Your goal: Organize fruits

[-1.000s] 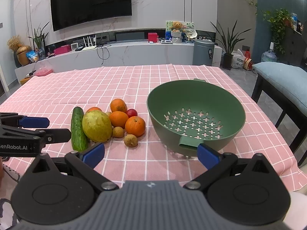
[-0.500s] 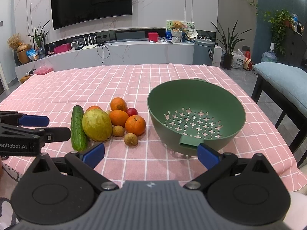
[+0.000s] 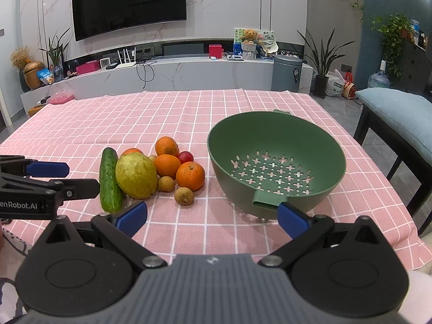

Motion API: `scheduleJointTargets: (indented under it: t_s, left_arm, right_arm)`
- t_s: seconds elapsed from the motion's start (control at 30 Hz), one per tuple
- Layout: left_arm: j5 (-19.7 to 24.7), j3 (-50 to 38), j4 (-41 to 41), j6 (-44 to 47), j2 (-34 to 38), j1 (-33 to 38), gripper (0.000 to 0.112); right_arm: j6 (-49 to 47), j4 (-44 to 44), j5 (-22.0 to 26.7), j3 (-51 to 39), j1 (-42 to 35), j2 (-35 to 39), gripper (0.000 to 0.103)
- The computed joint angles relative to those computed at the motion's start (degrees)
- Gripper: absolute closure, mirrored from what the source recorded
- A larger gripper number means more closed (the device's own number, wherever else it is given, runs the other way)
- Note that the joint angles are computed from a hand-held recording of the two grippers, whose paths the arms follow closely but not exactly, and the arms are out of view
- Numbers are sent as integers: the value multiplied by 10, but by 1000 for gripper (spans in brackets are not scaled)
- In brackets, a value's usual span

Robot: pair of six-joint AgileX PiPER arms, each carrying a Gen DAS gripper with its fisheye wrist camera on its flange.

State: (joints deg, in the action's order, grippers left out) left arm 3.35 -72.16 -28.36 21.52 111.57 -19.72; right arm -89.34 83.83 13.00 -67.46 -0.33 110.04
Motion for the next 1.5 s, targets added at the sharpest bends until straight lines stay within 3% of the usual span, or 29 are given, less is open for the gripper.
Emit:
scheduleJointTargets:
  t_s: [1.1,1.23,1.4,1.5]
  left_arm:
    - [0,0,-1,1,1,0,23]
    - [1,-1,31,-30,0,0,23]
    - [13,-9,201,-197,4,-5,23]
    - [26,-16,146,-148,3,-2,26]
  right_arm:
    - [-6,2,-1,3,0,0,5]
    - [-7,0,-2,4,0,1,5]
    - [44,-50,-5,-5,3,3,5]
    - [97,-89,17,-17,-3,8,5]
